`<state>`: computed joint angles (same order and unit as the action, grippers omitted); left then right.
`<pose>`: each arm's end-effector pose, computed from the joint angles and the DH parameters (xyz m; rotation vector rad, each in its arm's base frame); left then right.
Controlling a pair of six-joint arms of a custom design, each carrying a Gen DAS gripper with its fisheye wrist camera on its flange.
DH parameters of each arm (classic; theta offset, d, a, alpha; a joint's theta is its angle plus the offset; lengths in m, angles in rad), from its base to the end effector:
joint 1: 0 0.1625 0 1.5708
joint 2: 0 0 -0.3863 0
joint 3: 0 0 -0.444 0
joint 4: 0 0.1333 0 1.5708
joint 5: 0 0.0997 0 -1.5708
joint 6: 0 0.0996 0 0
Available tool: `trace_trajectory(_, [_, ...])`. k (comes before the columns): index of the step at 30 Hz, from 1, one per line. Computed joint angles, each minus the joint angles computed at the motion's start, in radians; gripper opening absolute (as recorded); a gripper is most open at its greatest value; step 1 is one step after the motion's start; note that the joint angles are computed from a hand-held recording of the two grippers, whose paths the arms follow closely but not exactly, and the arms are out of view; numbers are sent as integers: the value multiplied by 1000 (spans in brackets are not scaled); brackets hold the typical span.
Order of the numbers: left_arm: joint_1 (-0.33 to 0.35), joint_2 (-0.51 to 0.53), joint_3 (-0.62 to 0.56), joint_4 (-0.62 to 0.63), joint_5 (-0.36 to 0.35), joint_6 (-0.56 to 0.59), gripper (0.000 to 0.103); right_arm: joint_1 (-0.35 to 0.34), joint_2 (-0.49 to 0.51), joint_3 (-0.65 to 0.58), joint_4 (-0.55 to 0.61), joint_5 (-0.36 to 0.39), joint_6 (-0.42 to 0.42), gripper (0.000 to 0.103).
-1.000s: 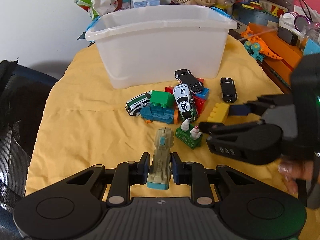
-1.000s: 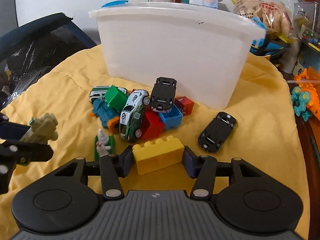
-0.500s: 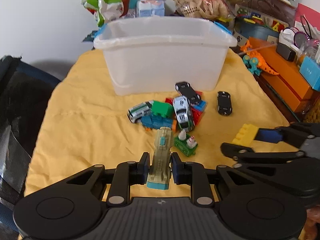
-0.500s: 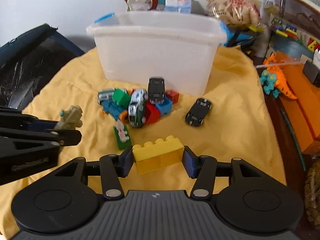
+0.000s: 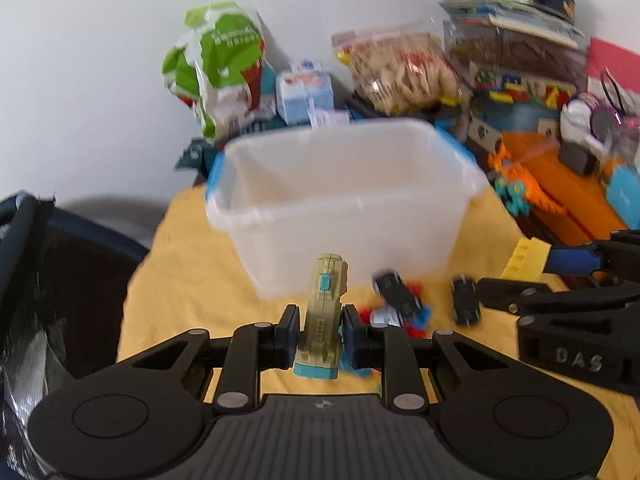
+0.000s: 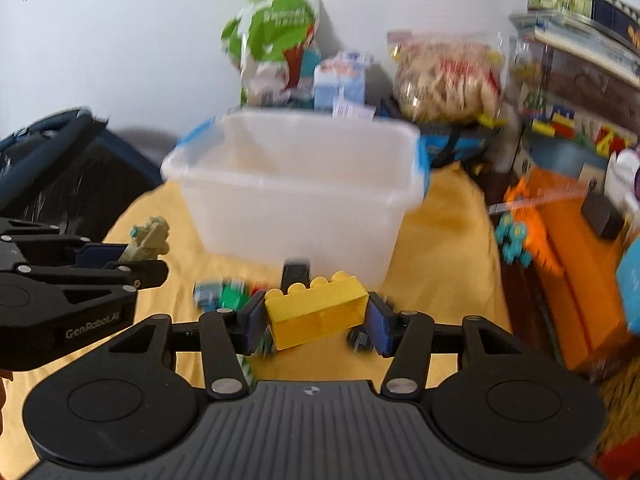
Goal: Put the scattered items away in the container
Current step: 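Carry both toys over the box and open the left tool to drop the train, then open the right tool to drop the yellow brick into the box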
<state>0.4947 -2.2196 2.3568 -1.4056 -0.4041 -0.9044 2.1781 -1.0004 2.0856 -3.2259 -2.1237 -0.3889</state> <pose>-0.1484 -0.3356 0.3425 0.3874 2.0580 -0.9757 0.3778 -0.4017 0.0774 1.0276 -2.3311 0.8177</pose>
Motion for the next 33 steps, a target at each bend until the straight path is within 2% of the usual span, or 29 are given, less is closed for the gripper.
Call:
trace_trajectory(3, [47, 52, -15, -190, 41, 159, 26, 0, 37, -57, -28, 4, -15, 55])
trace_trajectory(7, [121, 167, -42, -507, 82, 420, 26, -3, 97, -148, -56, 20, -49, 55])
trace_trajectory(12, [221, 356, -112, -915, 70, 729, 26, -21, 179, -276, -32, 22, -84, 55])
trace_trajectory(15, [274, 448, -163, -1040, 47, 829, 26, -36, 224, -343, 19, 1, -87, 55])
trace_trajectory(18, [314, 510, -197, -1089, 33, 880, 26, -53, 252, -383, 81, -12, -68, 55])
trace_trajectory(23, [383, 566, -234, -1059, 9, 863, 26, -71, 279, -407, 144, -27, -25, 55])
trace_trajectory(26, [403, 557, -238, -1019, -24, 827, 28, -75, 286, -414, 177, -36, -22, 56])
trace_trajectory(28, [396, 546, -229, -1009, -12, 818, 42, -76, 284, -418, 199, -37, -26, 64])
trace_trajectory(30, [382, 538, -217, -1025, 8, 833, 50, -75, 277, -409, 180, -27, -47, 82])
trace_trajectory(33, [352, 501, -195, -1020, 18, 834, 51, -71, 260, -385, 136, -13, -80, 84])
